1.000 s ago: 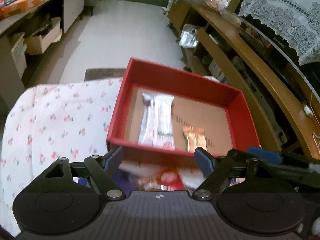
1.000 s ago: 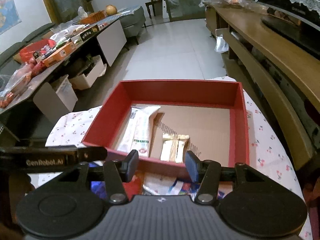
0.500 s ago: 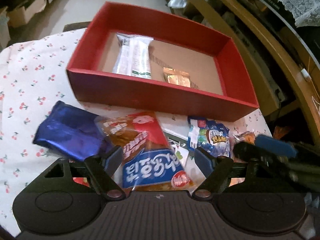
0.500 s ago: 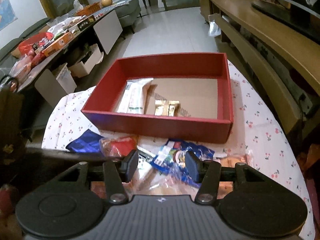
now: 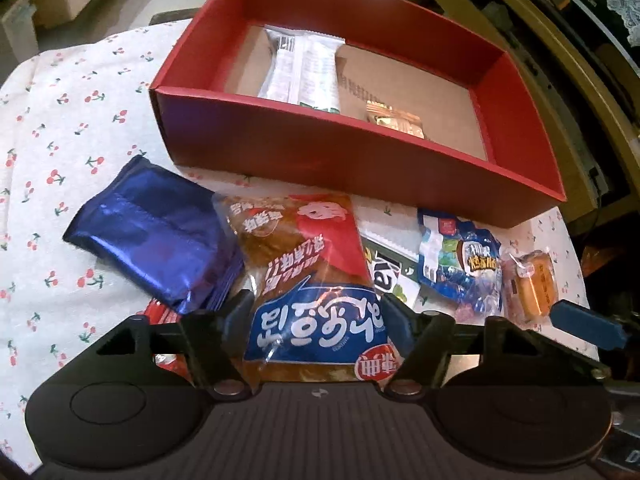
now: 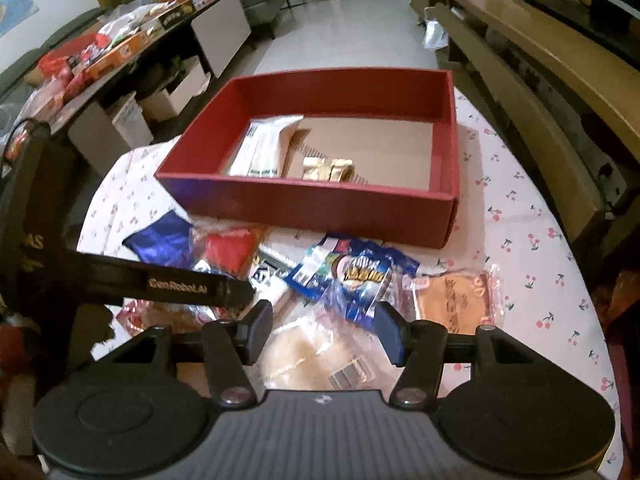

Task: Organize snacks
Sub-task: 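Grasp blue-and-red bread bag with left tool while right tool grasps round cake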

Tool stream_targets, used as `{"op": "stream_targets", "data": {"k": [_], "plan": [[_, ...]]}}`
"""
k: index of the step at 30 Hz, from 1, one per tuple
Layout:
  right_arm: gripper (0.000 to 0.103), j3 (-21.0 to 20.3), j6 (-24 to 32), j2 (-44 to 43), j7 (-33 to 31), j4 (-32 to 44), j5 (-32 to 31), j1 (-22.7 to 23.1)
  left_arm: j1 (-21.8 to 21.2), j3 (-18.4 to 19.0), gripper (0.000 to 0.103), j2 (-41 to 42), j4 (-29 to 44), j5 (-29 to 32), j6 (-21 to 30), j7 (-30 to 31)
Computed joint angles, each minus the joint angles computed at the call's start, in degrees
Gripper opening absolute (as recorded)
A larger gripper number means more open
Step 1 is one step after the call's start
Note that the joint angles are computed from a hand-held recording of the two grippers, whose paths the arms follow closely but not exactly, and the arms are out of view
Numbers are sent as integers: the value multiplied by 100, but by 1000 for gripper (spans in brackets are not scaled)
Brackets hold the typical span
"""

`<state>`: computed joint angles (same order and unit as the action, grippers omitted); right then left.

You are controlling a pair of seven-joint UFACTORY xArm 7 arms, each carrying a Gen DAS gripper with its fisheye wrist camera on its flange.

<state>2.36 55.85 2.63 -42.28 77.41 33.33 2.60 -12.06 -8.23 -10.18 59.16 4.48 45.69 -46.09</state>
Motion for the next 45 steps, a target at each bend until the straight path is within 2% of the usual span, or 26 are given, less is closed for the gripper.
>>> {"op": "stream_targets", "data": {"k": [9, 12, 18, 20, 22, 24, 28, 30, 38, 45], "plan": [[78, 76, 306, 49, -291, -55, -254, 86, -18, 11, 70, -443, -273, -190, -3, 166], [86, 130, 207, 40, -343, -139, -601, 190, -27, 24, 71, -593, -405, -328, -27, 262], [91, 177, -1, 102, -416, -270, -971, 314, -29, 62, 74, -479, -426, -562, -46, 458], [91, 176, 29, 99, -394, -243, -1065, 329, -1, 17, 76, -405, -369, -462, -58, 423], [87, 162, 0, 71, -399, -277, -998, 315, 15, -20, 83, -320, -301, -342, -27, 387], [82, 149, -71, 6, -418, -350, -936, 304, 22, -52, 84, -254, -278, -223, -23, 309], [71, 112, -239, -179, -390, -529, -798, 295, 22, -76, 72, -281, -261, -40, 52, 154], [69, 89, -315, -281, -350, -637, -806, 299, 8, -66, 70, -348, -302, -52, 58, 143], [69, -98, -211, -809, -490, -1086, -430, 291, -42, -119, 68, -942, -676, -108, 67, 109], [70, -134, -295, -964, -489, -1398, -686, 353, -126, -199, 70, -1147, -912, -273, 342, 196]]}}
